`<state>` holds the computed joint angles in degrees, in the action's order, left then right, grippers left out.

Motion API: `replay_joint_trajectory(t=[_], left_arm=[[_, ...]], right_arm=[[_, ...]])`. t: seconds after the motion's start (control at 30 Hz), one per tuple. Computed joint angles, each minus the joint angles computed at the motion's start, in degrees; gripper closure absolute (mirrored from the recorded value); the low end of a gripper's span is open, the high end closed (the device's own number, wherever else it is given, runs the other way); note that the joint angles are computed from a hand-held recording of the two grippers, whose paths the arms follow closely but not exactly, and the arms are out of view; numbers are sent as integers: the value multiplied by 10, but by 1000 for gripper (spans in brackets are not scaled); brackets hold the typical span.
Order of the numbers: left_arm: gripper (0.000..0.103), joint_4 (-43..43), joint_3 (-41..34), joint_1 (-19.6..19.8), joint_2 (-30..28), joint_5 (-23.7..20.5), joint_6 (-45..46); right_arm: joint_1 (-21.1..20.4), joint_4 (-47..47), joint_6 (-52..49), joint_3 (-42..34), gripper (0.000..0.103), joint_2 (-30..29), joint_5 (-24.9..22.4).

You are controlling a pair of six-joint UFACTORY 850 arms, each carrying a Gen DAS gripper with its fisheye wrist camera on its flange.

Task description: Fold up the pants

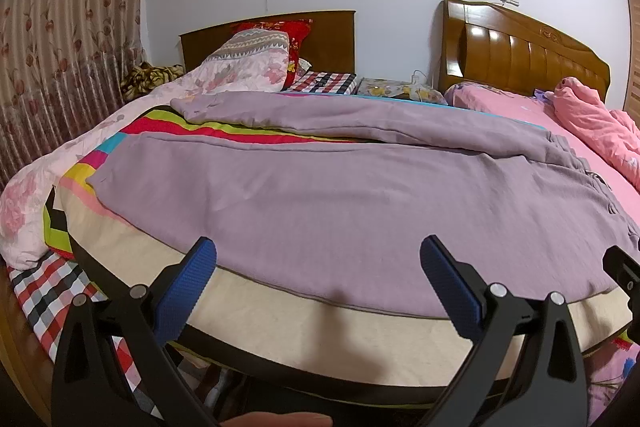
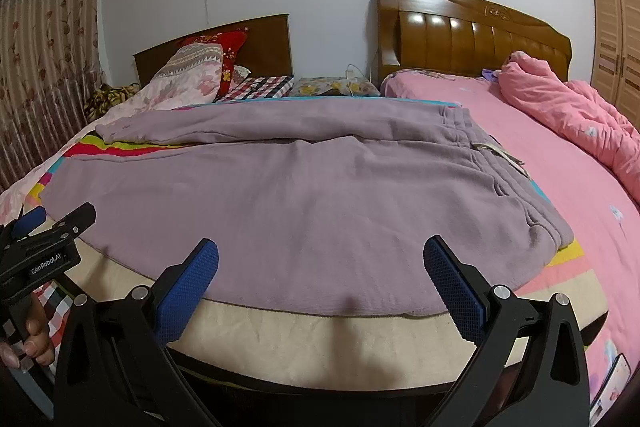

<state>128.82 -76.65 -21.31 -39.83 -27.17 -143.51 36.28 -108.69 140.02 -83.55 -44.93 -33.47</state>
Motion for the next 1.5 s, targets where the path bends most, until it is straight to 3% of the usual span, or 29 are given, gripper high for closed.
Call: replay_joint_trajectory(t=[1.33,1.5], left_arm=[[1,-9,1,0,1,4,9],[1,-9,-15,2,-6,17,28]], right_arm=[[0,-1,2,1,4,1,-5],[-15,-30,-10,0,4,3,17]])
